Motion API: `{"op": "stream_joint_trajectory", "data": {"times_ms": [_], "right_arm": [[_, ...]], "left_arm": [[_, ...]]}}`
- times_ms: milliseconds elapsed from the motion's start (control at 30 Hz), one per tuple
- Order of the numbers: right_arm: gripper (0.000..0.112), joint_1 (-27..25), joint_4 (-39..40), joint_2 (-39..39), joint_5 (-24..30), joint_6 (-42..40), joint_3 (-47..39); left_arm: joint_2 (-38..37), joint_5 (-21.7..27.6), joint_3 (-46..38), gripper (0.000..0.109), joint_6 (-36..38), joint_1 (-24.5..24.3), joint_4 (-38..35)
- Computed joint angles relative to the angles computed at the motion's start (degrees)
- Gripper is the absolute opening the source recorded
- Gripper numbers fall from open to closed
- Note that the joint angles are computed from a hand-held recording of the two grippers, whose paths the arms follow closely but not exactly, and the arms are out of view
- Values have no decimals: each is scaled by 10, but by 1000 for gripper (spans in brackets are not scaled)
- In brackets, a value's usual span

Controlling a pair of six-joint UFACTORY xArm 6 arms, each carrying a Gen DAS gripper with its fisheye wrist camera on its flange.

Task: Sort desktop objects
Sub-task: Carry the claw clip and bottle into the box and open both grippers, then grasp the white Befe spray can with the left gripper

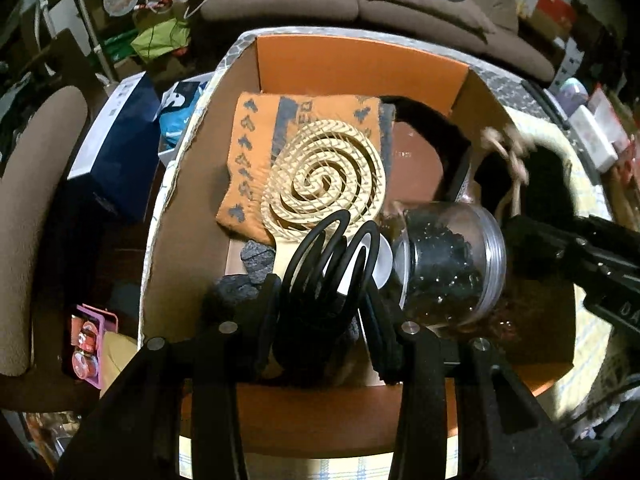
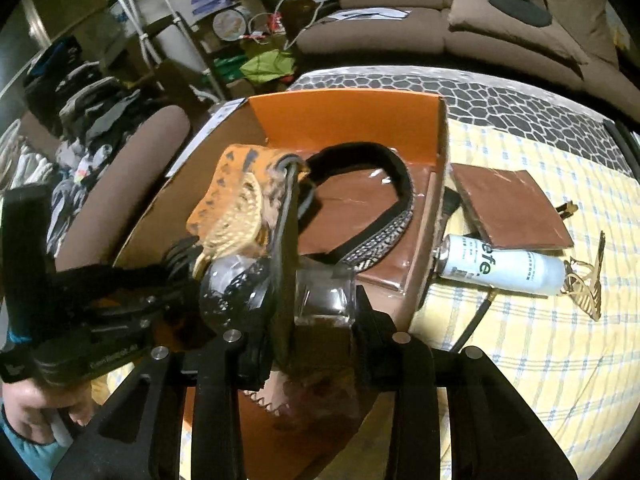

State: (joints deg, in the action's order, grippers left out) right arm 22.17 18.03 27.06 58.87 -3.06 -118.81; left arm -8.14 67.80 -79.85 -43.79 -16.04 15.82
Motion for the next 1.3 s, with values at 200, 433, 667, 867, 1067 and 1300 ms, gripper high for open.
{"op": "stream_joint_trajectory", "data": {"times_ms": [200, 433, 667, 867, 1067, 1300], "right_arm": [[46, -14, 24, -19, -36, -3, 18], [46, -35, 29, -33, -48, 2, 24], [51, -69, 1, -52, -68, 23, 49], [53, -116, -15, -64, -79, 48, 74], [53, -151, -15, -64, -65, 56, 84], [53, -172, 0, -80, -63, 44, 108]], "left_arm": [[-20, -23, 13, 48, -26, 6, 7], [-32, -59, 20, 70, -35, 4, 19], [-16, -76, 2, 74, -24, -13, 19], [10, -87, -25, 75, -16, -35, 15], [71, -67, -109, 75, 16, -66, 20], [189, 4, -276, 75, 93, -102, 26]]}}
